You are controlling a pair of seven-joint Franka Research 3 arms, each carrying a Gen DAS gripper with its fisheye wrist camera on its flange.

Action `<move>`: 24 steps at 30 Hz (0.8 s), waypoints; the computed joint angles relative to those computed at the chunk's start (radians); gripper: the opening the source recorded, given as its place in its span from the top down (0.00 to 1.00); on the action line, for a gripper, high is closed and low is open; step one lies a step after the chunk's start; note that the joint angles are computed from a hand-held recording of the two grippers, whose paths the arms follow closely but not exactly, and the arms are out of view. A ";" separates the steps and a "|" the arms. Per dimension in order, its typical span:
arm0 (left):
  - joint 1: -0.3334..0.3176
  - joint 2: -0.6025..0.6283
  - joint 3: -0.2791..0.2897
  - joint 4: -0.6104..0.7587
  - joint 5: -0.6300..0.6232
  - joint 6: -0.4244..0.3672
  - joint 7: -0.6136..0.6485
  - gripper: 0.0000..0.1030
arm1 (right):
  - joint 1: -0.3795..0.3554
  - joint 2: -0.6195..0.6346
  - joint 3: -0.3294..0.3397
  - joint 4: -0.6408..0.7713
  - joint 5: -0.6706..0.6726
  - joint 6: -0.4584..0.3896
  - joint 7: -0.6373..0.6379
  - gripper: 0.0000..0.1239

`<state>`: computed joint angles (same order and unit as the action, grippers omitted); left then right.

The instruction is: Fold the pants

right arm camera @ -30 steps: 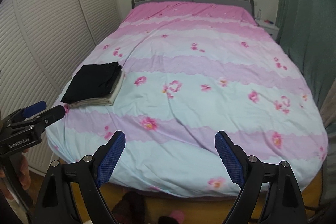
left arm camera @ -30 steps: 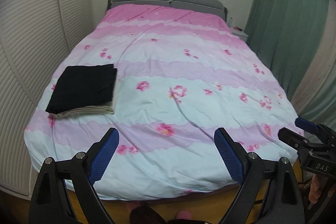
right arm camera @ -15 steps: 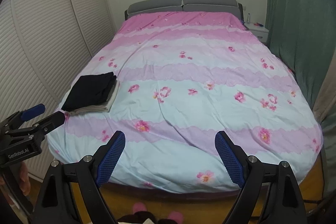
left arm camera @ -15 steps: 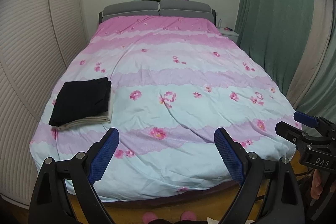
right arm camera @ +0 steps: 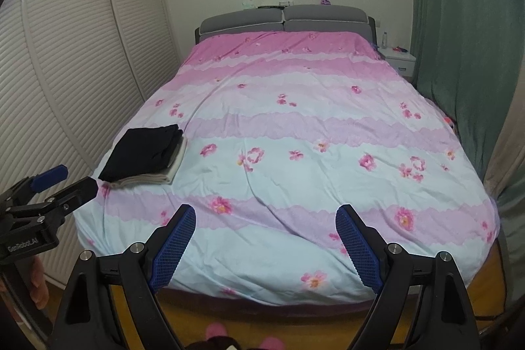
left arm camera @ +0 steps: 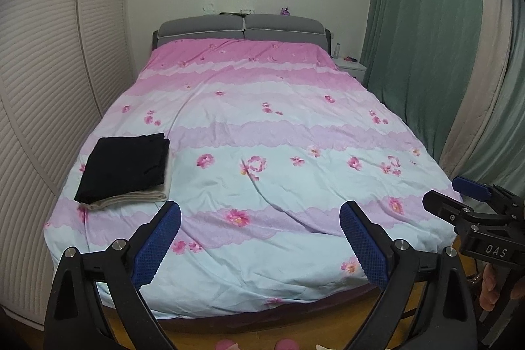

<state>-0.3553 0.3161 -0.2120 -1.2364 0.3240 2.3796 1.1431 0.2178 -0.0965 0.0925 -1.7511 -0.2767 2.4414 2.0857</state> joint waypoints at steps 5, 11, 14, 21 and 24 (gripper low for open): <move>0.001 0.003 -0.001 0.003 -0.006 0.003 0.005 0.04 | 0.000 -0.008 0.002 -0.005 0.000 0.003 -0.002 0.29; -0.006 -0.001 0.000 -0.009 0.007 0.028 -0.001 0.02 | -0.001 -0.010 0.002 -0.005 0.002 0.008 -0.005 0.29; -0.010 0.002 -0.001 -0.005 0.010 0.026 -0.001 0.00 | -0.003 -0.012 0.003 -0.001 0.005 0.001 -0.004 0.29; -0.016 0.001 -0.001 -0.003 0.016 0.014 -0.008 0.00 | -0.005 -0.014 0.003 -0.005 0.010 0.008 -0.009 0.29; -0.015 0.002 -0.002 -0.001 0.015 0.013 -0.006 0.00 | -0.006 -0.015 0.003 -0.005 0.011 0.004 -0.012 0.29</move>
